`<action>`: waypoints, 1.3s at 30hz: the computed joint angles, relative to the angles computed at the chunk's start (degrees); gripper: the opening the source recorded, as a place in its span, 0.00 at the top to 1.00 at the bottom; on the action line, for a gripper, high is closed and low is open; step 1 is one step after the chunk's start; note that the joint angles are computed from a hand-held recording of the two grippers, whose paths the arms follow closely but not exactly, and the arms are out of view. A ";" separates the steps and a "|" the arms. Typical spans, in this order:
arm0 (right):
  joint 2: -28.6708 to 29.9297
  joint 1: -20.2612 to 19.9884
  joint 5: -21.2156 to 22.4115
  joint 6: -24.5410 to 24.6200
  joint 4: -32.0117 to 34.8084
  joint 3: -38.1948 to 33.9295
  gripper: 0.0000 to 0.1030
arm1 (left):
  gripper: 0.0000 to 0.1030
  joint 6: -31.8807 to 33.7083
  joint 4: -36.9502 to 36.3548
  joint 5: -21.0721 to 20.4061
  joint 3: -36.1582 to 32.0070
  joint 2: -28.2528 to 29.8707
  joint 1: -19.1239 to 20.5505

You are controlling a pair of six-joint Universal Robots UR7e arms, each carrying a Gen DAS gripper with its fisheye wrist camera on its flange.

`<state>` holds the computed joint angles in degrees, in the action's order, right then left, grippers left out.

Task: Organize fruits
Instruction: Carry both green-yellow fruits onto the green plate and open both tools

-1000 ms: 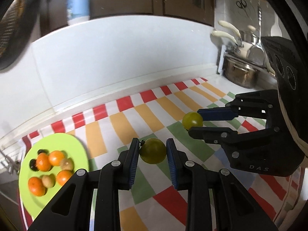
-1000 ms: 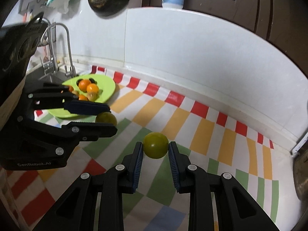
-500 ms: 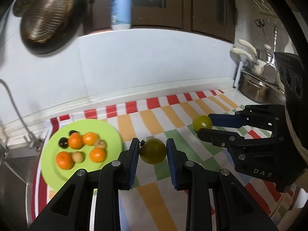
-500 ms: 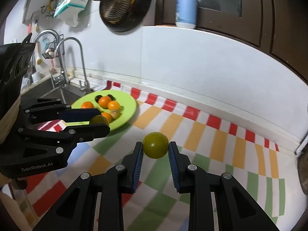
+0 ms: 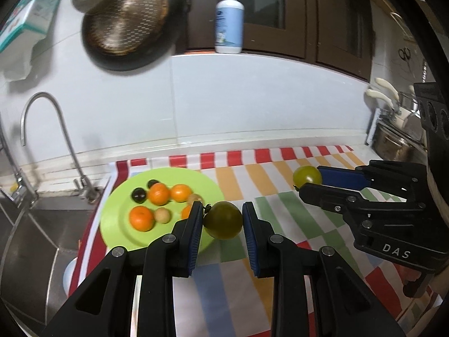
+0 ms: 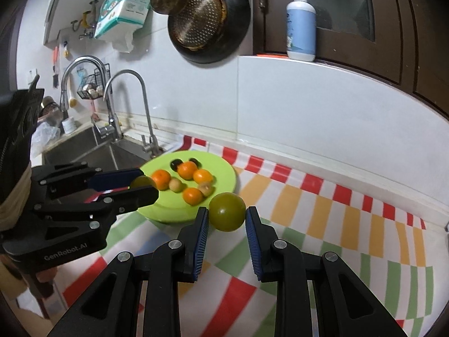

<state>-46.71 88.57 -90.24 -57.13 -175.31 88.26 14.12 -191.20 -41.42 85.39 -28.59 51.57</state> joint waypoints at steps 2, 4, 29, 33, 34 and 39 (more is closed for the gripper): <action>0.31 0.29 0.28 -0.15 0.13 -0.11 0.73 | 0.72 0.19 -1.11 0.97 0.39 -0.30 0.12; 0.75 0.68 0.59 -0.35 0.48 -0.33 0.73 | 0.72 0.38 -1.96 1.76 0.60 -0.50 0.20; 11.87 3.26 -1.52 0.60 10.49 -12.69 0.73 | 0.72 -0.66 2.47 0.46 -1.04 -1.23 6.75; 14.05 3.38 -2.47 1.43 11.94 -15.22 0.73 | 0.72 -0.52 4.65 0.21 -2.31 -0.79 7.79; 14.42 3.39 -2.61 1.58 12.32 -15.69 0.73 | 0.72 -0.42 4.96 0.05 -2.60 -0.68 8.05; 16.02 3.35 -3.40 2.14 14.18 -17.75 0.73 | 0.68 0.36 5.60 0.36 -3.78 -0.08 8.55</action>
